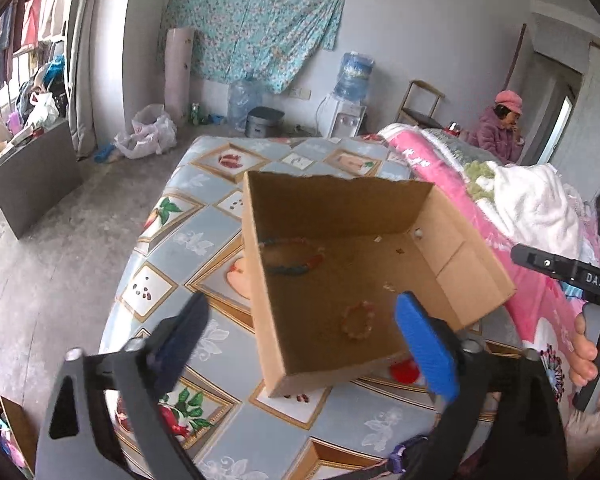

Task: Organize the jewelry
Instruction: 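Open the right tool to drop the bracelet into the box, then move the open left tool down to the black smartwatch strap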

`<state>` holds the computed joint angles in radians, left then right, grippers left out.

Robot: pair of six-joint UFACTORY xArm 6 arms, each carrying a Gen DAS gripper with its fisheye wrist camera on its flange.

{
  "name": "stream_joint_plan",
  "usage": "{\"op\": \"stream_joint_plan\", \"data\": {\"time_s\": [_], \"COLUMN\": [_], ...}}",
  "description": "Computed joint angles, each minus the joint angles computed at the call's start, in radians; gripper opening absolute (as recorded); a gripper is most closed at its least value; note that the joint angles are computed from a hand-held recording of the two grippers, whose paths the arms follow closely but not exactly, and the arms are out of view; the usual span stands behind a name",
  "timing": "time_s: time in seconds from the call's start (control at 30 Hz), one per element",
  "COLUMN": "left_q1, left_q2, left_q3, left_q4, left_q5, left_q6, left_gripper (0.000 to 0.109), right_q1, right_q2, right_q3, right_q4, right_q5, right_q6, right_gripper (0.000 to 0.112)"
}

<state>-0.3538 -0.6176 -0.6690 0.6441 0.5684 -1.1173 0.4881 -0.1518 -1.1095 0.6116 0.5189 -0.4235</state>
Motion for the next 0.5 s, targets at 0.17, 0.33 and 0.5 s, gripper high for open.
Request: {"op": "stream_joint_plan", "data": {"time_s": [0.17, 0.33, 0.5], "left_q1": [-0.085, -0.189, -0.239], "left_q2": [-0.047, -0.045, -0.046], "left_q3": [0.005, -0.027, -0.028], "left_q4": [0.142, 0.240, 0.221], "left_q5": [0.067, 0.245, 0.368], "left_q6": [-0.140, -0.261, -0.270], "left_gripper": [0.098, 0.098, 0.098], "right_q1": [0.044, 0.018, -0.009], "right_q2": [-0.145, -0.177, -0.203], "right_q3": [0.173, 0.216, 0.233], "right_q4": [-0.096, -0.071, 0.135], "right_q5": [-0.259, -0.307, -0.140], "right_q6": [0.041, 0.045, -0.154], "right_gripper": [0.081, 0.083, 0.083]}}
